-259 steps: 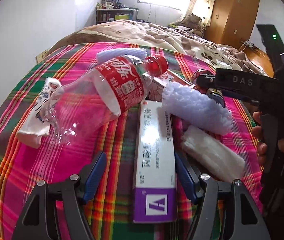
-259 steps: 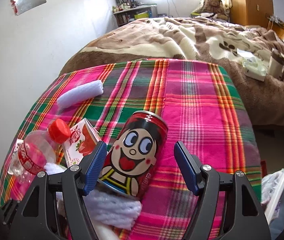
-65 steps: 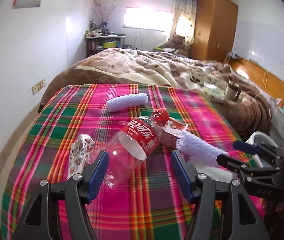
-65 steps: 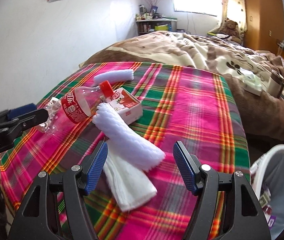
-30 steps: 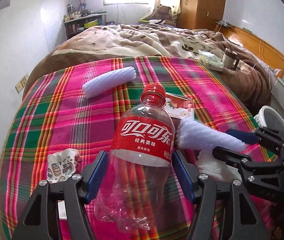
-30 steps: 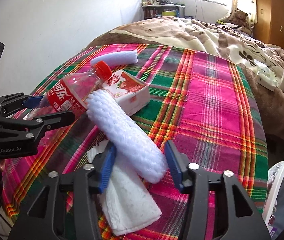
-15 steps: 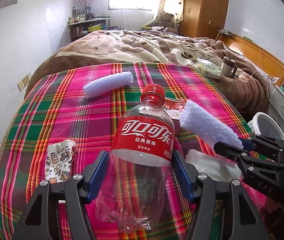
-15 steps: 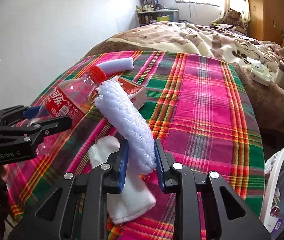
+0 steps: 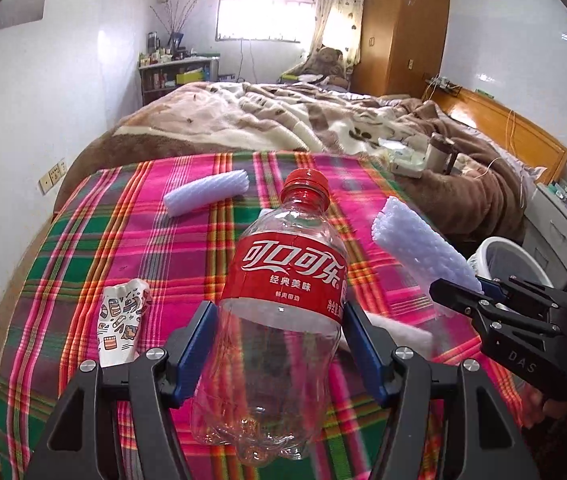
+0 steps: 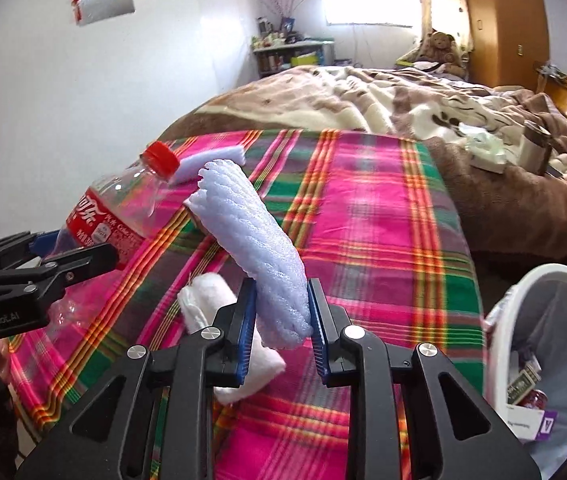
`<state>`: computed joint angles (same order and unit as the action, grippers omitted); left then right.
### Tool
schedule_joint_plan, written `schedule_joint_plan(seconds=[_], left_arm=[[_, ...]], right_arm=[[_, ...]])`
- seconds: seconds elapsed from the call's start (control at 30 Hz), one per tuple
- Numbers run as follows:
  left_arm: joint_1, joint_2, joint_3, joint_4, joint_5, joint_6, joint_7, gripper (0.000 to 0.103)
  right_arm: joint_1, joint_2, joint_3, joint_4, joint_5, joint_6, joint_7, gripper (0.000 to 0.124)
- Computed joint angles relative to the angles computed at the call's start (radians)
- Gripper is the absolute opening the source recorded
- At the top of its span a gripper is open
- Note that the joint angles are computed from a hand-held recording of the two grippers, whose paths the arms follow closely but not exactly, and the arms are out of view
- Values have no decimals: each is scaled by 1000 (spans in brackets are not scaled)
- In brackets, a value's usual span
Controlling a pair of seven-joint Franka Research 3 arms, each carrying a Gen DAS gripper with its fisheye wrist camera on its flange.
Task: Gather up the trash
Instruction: 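Carry the cola bottle and foam sleeve over the trash bin with both tools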
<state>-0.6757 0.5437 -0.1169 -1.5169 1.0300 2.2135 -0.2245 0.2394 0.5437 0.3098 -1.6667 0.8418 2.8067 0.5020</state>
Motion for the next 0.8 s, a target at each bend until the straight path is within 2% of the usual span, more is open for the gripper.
schedule_joint_plan(seconds=[0.3, 0.6, 0.8], left_arm=[[-52, 44, 6, 110, 28, -48, 30, 65], [-109, 142, 34, 283, 15, -70, 110, 65], [-144, 246, 66, 445, -22, -53, 183, 65]], right_arm=[[-69, -48, 41, -41, 161, 23, -126, 26], [-82, -93, 6, -72, 299, 22, -227, 26], [-78, -104, -26, -81, 342, 60, -248, 26]])
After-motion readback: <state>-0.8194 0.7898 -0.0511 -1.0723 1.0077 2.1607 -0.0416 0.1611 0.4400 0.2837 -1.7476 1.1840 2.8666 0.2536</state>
